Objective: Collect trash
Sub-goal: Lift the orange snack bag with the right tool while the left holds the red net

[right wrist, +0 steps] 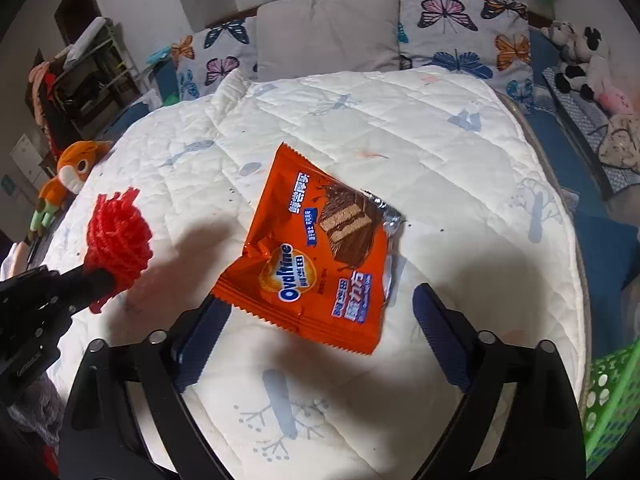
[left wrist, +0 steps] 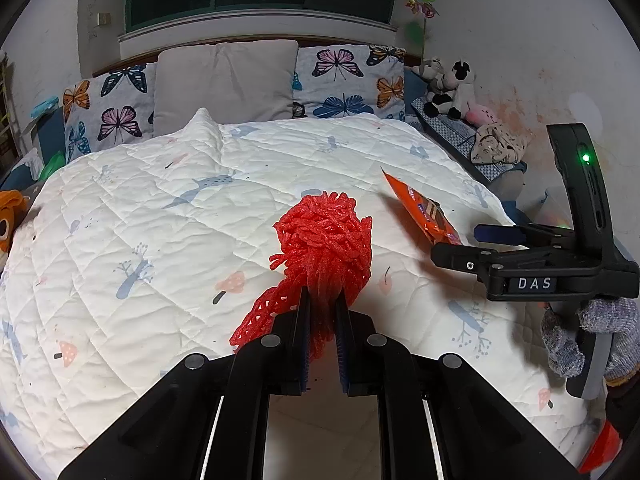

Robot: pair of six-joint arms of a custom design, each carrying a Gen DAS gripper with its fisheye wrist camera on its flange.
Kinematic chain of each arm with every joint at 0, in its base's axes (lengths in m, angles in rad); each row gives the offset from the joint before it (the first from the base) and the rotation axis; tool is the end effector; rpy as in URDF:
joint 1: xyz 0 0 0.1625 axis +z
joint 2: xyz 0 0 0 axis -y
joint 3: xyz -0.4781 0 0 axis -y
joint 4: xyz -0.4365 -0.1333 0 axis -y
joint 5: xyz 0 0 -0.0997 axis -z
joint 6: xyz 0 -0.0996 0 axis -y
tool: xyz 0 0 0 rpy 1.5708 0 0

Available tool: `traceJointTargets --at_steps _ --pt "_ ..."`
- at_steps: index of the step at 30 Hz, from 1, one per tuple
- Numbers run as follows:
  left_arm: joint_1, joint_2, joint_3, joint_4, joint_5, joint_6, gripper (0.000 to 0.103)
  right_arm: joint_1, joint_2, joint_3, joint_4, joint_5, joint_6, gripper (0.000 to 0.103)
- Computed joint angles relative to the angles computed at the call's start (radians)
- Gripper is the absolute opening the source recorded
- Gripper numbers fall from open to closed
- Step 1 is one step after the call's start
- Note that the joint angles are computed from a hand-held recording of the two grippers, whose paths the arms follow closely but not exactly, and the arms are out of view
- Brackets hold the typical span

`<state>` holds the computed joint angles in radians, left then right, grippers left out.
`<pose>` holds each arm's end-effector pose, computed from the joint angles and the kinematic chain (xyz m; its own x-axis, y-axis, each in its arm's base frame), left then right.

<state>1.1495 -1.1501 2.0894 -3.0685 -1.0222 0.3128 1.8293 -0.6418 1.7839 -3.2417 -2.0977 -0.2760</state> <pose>-0.0692 -0.6073 0.2273 -0.7416 0.3303 -0.5839 0.6044 0.7066 -0.3680 0.2578 -0.6496 0.0277 -0.8063 -0.2041 0.5552 -0.4578 0.8098 -0.3671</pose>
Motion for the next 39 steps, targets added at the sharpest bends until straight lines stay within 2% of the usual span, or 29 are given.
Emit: traceJointTargets --at_steps 4,9,13,23,29,31,34,36,39 --pt "0.002 -0.007 0.002 0.0 0.001 0.002 0.011 -0.003 -0.013 -0.003 0.052 0.043 0.049 0.093" --pt "0.005 -0.012 0.003 -0.002 -0.002 0.001 0.011 0.008 -0.013 -0.002 0.063 0.039 0.043 0.096" --pt "0.006 -0.013 0.002 -0.004 -0.003 0.004 0.011 0.005 -0.019 -0.008 0.087 0.048 0.086 0.097" --pt "0.015 -0.017 -0.002 -0.007 -0.011 0.004 0.011 0.01 0.044 -0.105 0.127 -0.029 0.154 0.097" --pt "0.027 -0.02 -0.002 -0.004 -0.01 -0.003 0.011 0.026 0.103 -0.162 0.136 -0.11 0.125 0.097" --pt "0.029 -0.023 -0.001 -0.003 -0.011 -0.003 0.011 0.022 0.108 -0.169 0.155 -0.114 0.14 0.093" --pt "0.029 -0.026 0.001 -0.003 -0.014 -0.003 0.011 0.028 0.116 -0.161 0.117 -0.164 0.105 0.075" --pt "0.028 -0.027 0.002 -0.005 -0.015 -0.003 0.011 0.025 0.104 -0.141 0.102 -0.154 0.093 0.07" --pt "0.02 -0.029 0.01 -0.007 -0.019 -0.007 0.011 0.018 0.068 -0.093 0.082 -0.12 0.101 0.068"
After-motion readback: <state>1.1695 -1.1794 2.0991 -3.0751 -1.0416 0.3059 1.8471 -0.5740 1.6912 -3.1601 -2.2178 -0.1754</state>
